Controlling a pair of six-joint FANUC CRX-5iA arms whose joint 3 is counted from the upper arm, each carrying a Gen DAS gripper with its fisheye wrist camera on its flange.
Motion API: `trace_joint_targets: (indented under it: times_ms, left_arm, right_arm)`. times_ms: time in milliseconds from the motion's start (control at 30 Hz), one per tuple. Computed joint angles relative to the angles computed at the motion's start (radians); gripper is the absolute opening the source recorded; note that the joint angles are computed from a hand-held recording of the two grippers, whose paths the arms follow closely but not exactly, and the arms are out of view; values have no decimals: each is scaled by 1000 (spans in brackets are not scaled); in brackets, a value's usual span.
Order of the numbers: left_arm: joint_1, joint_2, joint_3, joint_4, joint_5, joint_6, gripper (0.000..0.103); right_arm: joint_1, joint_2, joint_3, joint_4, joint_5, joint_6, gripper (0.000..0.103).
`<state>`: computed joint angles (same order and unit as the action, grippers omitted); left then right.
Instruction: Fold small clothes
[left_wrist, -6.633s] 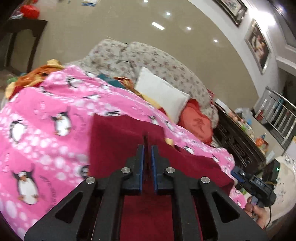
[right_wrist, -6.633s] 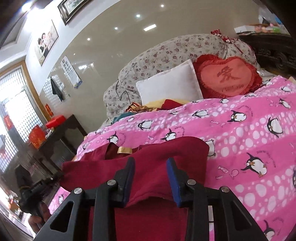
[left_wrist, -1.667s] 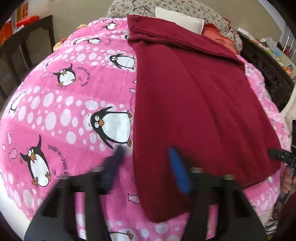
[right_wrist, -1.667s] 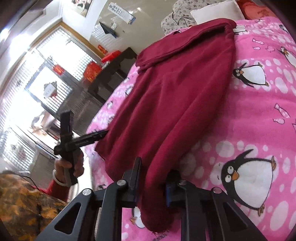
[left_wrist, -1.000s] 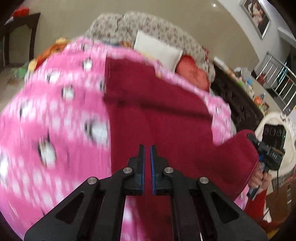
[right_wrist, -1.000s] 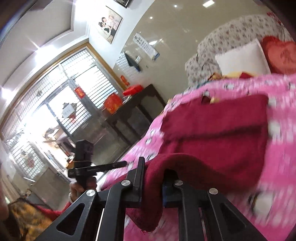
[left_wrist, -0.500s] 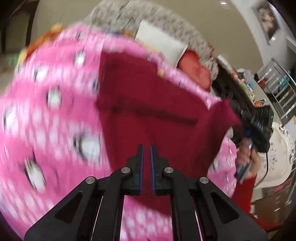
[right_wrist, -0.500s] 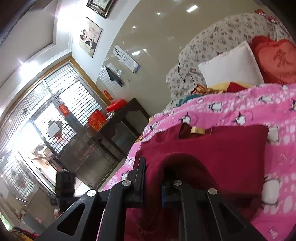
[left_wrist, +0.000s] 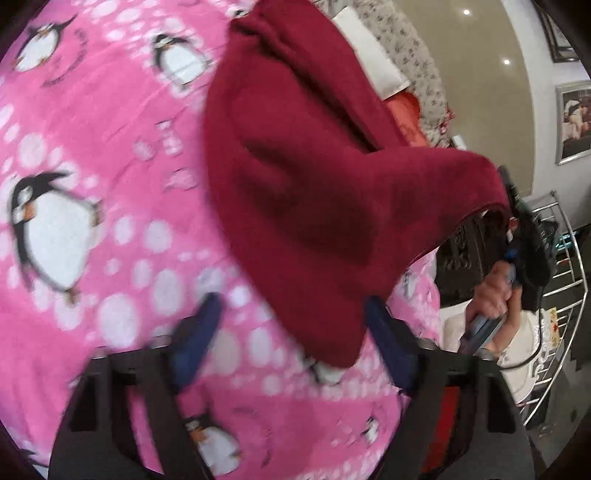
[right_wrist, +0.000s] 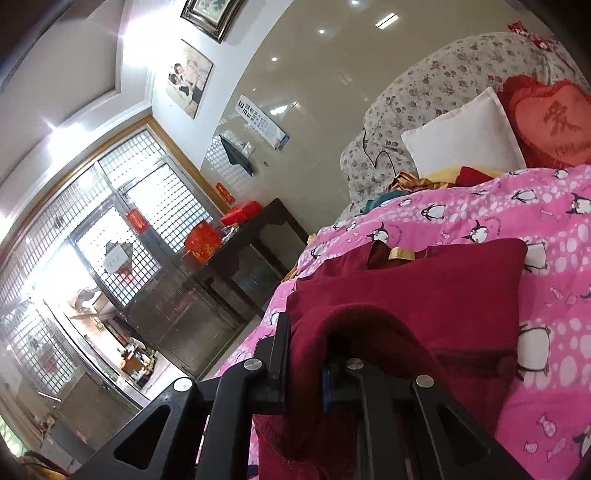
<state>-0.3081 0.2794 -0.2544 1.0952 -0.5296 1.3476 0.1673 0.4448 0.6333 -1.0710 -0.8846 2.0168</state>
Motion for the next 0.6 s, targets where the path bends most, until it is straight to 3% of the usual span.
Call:
trace_joint_targets:
  times_ms: [100, 167, 233, 267, 300, 400, 600]
  left_arm:
    - [-36, 27, 15, 90, 63, -7, 98]
    - [-47, 61, 45, 142, 55, -57, 96]
    - [-45, 82, 77, 139, 20, -86, 60]
    - [-30, 109, 115, 119, -58, -103, 23]
    - [-13, 129, 150, 84, -123, -92, 9]
    - [-1, 102, 147, 68, -130, -137, 9]
    - [53, 3, 104, 180, -75, -298, 7]
  right_arm:
    - [-10, -6, -15, -26, 3, 11, 12]
    - [-16, -9, -23, -45, 3, 14, 12]
    - [-22, -19, -37, -64, 3, 30, 12]
    - [-22, -24, -42, -64, 4, 33, 12]
    - [-22, -32, -48, -66, 5, 40, 12]
    - [-26, -50, -61, -79, 1, 60, 12]
    - [-43, -23, 6, -131, -50, 84, 12]
